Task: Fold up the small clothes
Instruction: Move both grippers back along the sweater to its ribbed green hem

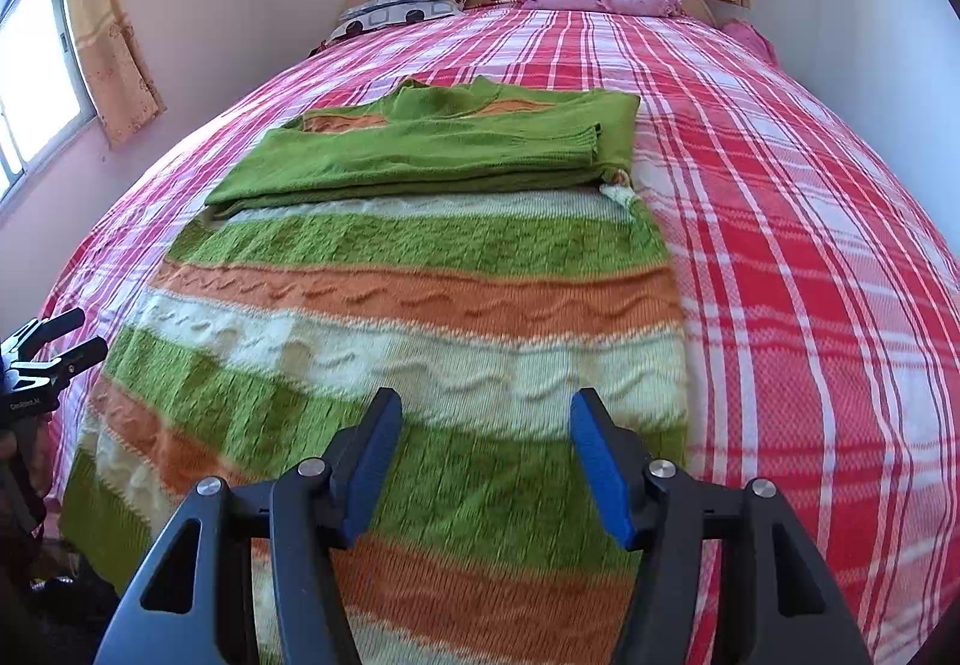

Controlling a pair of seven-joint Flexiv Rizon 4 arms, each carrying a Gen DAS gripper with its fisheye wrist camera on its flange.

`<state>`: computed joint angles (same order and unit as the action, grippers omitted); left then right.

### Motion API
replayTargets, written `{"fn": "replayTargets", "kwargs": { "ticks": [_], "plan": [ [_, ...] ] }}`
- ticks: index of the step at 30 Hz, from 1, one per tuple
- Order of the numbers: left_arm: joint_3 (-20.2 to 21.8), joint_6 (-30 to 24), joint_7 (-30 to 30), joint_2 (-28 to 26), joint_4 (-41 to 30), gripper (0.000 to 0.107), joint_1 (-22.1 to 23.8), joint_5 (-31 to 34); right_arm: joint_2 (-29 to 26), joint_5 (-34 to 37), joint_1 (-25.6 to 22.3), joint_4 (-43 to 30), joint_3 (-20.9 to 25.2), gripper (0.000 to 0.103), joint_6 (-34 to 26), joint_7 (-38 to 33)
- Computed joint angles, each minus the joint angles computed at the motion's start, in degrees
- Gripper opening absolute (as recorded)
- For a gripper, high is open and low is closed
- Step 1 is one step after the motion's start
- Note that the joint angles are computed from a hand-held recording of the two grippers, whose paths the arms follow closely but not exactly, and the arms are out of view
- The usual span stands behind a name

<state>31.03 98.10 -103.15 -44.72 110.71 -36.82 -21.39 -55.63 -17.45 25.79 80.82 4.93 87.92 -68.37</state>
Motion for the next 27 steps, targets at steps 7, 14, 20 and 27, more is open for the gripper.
{"fn": "replayTargets", "kwargs": {
  "ticks": [7,14,20,27],
  "plan": [
    [-4.3,3.5,0.8,4.0,6.6,0.103,1.7,0.1,3.5,0.2,1.8,7.3,-2.0,0.060,2.9,0.6],
    [-9.5,8.4,3.0,7.2,13.3,0.093,3.0,-2.2,6.7,0.0,5.1,14.5,-5.6,0.060,5.7,1.7],
    [-16.1,10.1,5.7,8.4,15.9,0.080,5.9,-4.0,9.2,1.1,7.8,20.6,-8.5,0.060,9.0,2.5],
    [-32.7,12.6,2.7,10.0,18.5,0.063,22.8,3.3,11.4,3.9,11.0,26.0,-11.8,0.060,12.3,2.8]
  ]
}}
